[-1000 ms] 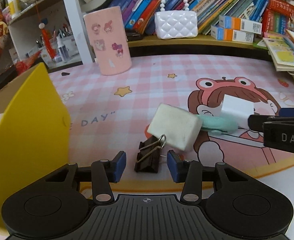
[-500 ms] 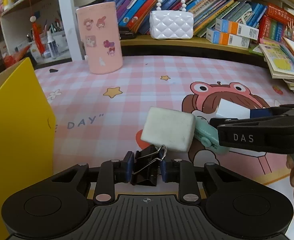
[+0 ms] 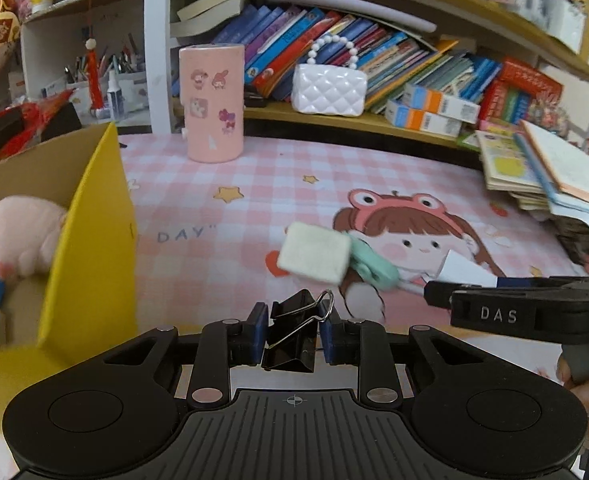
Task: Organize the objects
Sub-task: 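Carry the binder clip and white charger with both tools over the yellow box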
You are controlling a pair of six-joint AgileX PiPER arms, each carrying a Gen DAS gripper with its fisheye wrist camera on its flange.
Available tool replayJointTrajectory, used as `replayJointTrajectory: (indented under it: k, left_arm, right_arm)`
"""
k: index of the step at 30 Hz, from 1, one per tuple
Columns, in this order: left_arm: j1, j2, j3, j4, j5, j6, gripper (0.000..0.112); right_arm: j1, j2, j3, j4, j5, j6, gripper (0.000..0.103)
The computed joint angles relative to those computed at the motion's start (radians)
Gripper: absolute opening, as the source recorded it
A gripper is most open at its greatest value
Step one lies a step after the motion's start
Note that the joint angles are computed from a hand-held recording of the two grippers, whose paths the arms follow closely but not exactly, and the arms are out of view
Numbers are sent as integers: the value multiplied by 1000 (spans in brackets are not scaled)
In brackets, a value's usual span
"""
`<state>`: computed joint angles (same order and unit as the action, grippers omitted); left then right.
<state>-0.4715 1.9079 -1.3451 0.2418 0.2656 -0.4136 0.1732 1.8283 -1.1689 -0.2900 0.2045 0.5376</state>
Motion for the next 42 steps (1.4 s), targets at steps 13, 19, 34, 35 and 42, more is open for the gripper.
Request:
replayJointTrajectory:
  k: [13,19,34,35,42]
  left_arm:
    - [96,-267,322,-864,20,949,25]
    - [167,-363,429,-1075,118,1268,25]
    - [394,-533,591,-1196,408,1625,25]
    - [409,-544,598,-1204,423,1647,25]
    - [527,-610,654,-1230,498,1728,25]
  right_arm:
    - [320,-284,303,-521,208,756,62]
    - [541,-322,334,-646,398,1045,62]
    - [1045,-299,279,-573,885,1426,62]
    - [1059,-294,271,-567,897,1435,62]
    - [1134,-245,197,-565,950,1422,62]
